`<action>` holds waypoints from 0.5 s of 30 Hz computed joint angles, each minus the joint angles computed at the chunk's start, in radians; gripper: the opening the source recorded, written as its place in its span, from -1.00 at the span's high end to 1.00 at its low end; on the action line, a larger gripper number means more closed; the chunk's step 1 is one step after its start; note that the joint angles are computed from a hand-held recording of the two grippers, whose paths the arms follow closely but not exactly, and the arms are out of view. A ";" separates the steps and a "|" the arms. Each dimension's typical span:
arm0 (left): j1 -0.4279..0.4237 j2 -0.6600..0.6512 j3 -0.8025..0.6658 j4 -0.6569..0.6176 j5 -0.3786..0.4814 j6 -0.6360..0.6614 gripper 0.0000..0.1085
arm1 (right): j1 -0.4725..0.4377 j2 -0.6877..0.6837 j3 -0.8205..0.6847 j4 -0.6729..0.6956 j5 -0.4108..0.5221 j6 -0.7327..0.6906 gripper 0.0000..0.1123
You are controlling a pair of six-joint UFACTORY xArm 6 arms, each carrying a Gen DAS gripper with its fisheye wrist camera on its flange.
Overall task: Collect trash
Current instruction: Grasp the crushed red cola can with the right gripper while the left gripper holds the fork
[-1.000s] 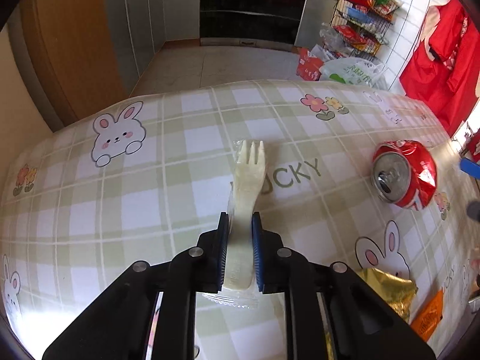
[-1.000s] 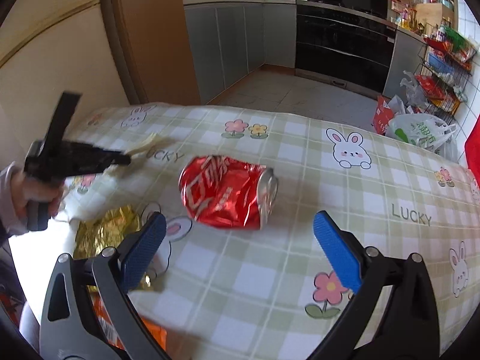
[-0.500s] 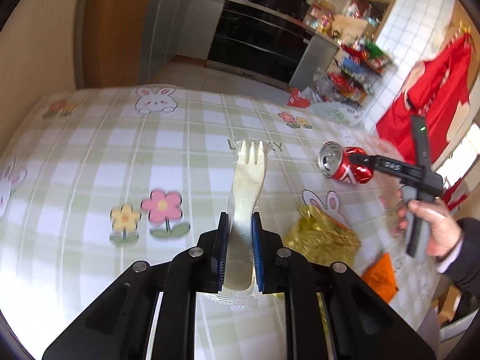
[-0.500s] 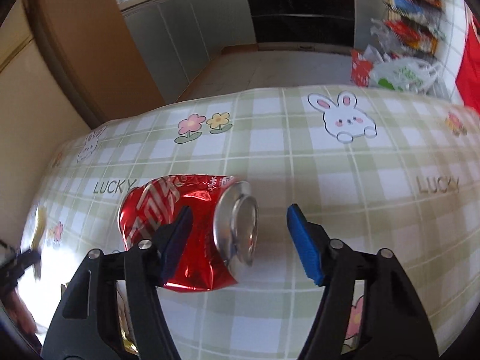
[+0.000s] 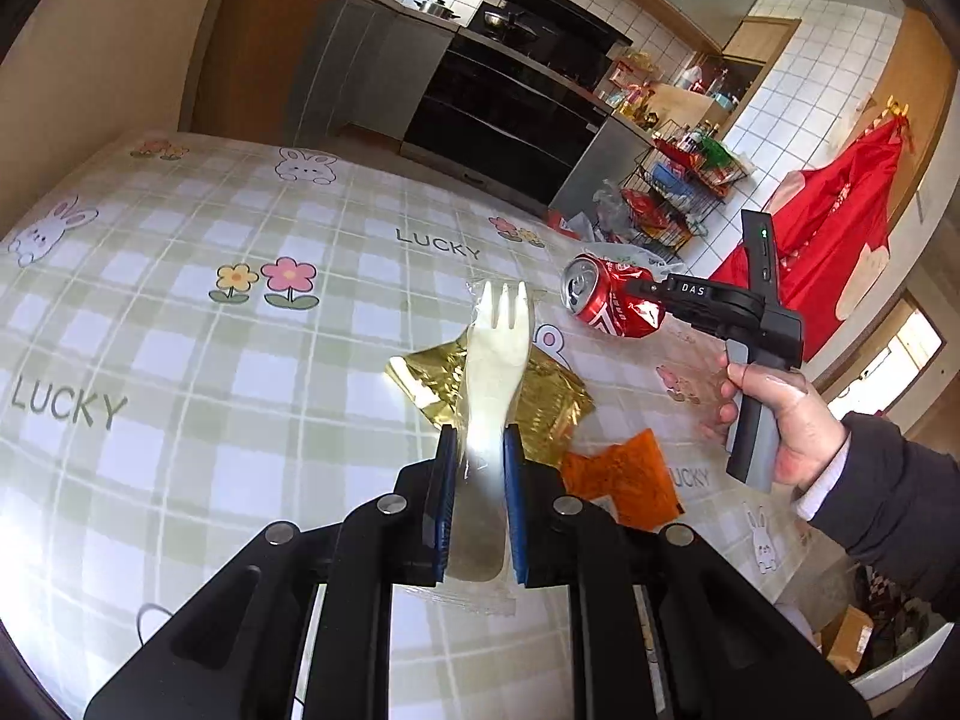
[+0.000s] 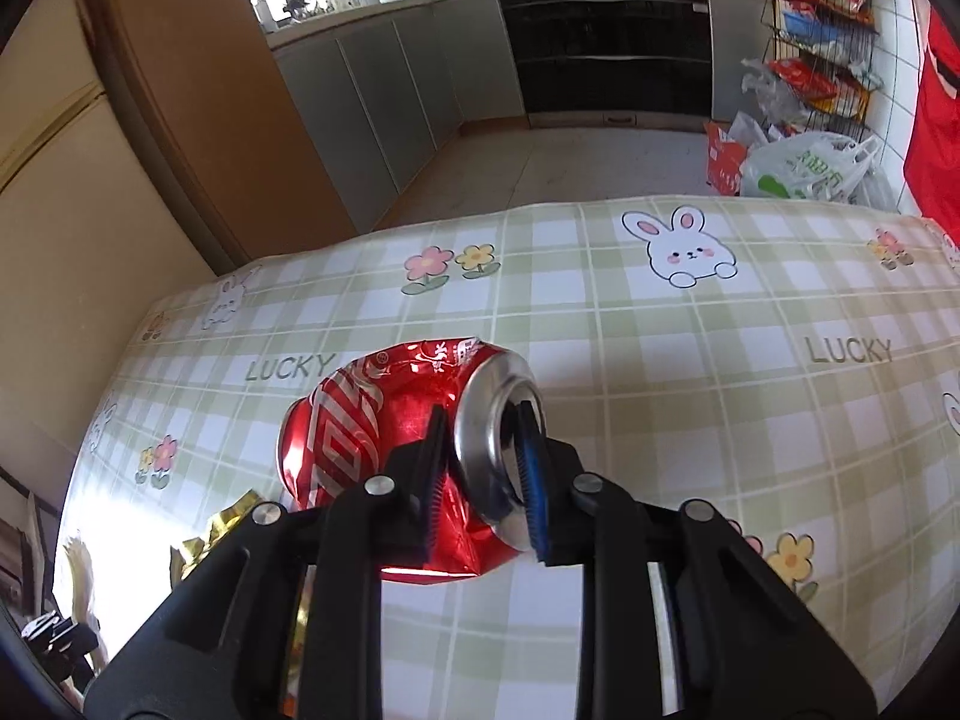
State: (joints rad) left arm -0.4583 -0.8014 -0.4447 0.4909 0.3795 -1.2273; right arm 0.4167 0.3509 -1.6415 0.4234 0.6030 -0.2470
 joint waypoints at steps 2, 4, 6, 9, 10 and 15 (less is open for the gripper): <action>-0.044 -0.030 0.013 0.047 0.015 -0.105 0.72 | 0.003 -0.068 0.071 0.026 -0.024 -0.034 0.55; -0.096 -0.042 0.007 0.109 0.040 -0.209 0.72 | 0.005 -0.143 0.146 0.057 -0.046 -0.076 0.55; -0.140 -0.060 0.002 0.150 0.069 -0.279 0.72 | 0.006 -0.230 0.228 0.090 -0.064 -0.116 0.55; -0.201 -0.084 -0.015 0.179 0.131 -0.331 0.72 | 0.003 -0.360 0.337 0.153 -0.070 -0.177 0.55; -0.221 -0.090 -0.024 0.187 0.154 -0.343 0.72 | 0.001 -0.397 0.365 0.164 -0.067 -0.192 0.55; -0.335 -0.103 -0.097 0.268 0.288 -0.393 0.72 | 0.000 -0.618 0.530 0.210 -0.076 -0.277 0.55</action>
